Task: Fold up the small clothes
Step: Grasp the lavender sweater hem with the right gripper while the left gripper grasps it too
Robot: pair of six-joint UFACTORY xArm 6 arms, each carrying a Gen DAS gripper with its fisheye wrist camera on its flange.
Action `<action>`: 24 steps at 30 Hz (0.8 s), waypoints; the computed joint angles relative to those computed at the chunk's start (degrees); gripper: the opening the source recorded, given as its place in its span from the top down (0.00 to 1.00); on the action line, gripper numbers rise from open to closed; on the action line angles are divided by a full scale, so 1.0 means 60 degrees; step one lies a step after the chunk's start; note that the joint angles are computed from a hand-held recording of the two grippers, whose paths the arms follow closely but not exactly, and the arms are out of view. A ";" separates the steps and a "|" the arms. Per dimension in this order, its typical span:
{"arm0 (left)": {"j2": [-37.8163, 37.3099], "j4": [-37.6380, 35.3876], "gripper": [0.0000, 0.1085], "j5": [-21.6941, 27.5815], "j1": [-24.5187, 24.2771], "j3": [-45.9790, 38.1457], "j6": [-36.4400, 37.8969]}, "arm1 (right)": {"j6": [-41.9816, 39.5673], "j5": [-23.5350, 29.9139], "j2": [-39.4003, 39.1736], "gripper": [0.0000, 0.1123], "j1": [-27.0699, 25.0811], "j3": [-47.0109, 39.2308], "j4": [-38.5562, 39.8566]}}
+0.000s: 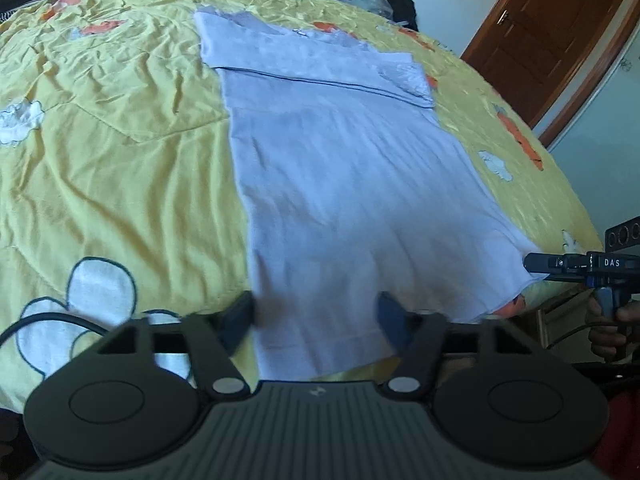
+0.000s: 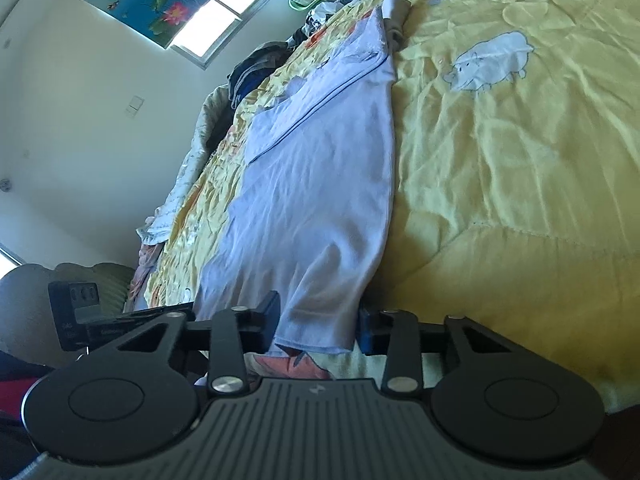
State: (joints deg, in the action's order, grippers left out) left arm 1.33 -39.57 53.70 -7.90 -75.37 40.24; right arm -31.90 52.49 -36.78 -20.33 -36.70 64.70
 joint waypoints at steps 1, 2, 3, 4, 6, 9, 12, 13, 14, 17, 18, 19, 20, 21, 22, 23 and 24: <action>0.0013 0.0058 0.52 0.0086 0.0013 -0.0052 -0.0020 | 0.0016 -0.0046 -0.0029 0.69 0.0061 0.0038 -0.0025; 0.0006 0.0097 0.56 0.0155 0.0028 -0.0067 0.0011 | 0.0072 -0.0091 -0.0024 0.75 0.0134 0.0065 -0.0057; -0.0009 0.0152 0.59 0.0189 0.0040 -0.0062 0.0039 | 0.0114 -0.0100 -0.0005 0.77 0.0163 0.0095 -0.0048; -0.0025 0.0204 0.59 0.0193 0.0053 -0.0051 0.0071 | 0.0204 -0.0134 -0.0006 0.83 0.0205 0.0125 -0.0076; 0.0013 0.0172 0.61 0.0345 0.0138 -0.0128 0.0105 | 0.0380 -0.0237 -0.0023 0.89 0.0230 0.0184 -0.0159; 0.0024 0.0111 0.62 0.0526 0.0241 -0.0169 0.0200 | 0.0417 -0.0247 -0.0046 0.91 0.0208 0.0241 -0.0162; -0.0157 0.0588 0.74 0.0426 0.0085 -0.0043 0.0282 | 0.0552 -0.0430 -0.0068 0.92 0.0333 0.0256 -0.0290; -0.0220 0.0700 0.77 0.0346 0.0025 0.0031 0.0296 | 0.0649 -0.0530 -0.0055 0.93 0.0408 0.0220 -0.0422; -0.0260 0.0777 0.82 0.0273 -0.0024 0.0091 0.0257 | 0.0771 -0.0666 -0.0047 0.93 0.0518 0.0188 -0.0564; -0.0339 0.0944 0.88 -0.0123 -0.0137 0.0271 0.0047 | 0.1160 -0.1149 -0.0154 0.95 0.0966 0.0148 -0.1220; -0.0296 0.0844 0.88 -0.0121 -0.0103 0.0250 -0.0053 | 0.1219 -0.1212 -0.0174 0.97 0.1048 0.0136 -0.1325; -0.0238 0.0714 0.89 -0.0071 -0.0050 0.0203 -0.0131 | 0.1210 -0.1203 -0.0198 0.97 0.1068 0.0125 -0.1358; -0.0196 0.0646 0.90 -0.0039 -0.0011 0.0167 -0.0227 | 0.1258 -0.1226 -0.0216 0.97 0.1106 0.0104 -0.1466; -0.0175 0.0614 0.91 -0.0027 0.0005 0.0150 -0.0303 | 0.1277 -0.1276 -0.0243 0.96 0.1152 0.0100 -0.1554; -0.0174 0.0613 0.91 -0.0029 0.0009 0.0146 -0.0332 | 0.1254 -0.1257 -0.0272 0.96 0.1141 0.0097 -0.1525; -0.0201 0.0643 0.92 -0.0067 0.0004 0.0175 -0.0353 | 0.1225 -0.1236 -0.0281 0.96 0.1135 0.0080 -0.1459; -0.0220 0.0664 0.92 -0.0101 -0.0013 0.0192 -0.0387 | 0.1223 -0.1240 -0.0281 0.96 0.1155 0.0056 -0.1414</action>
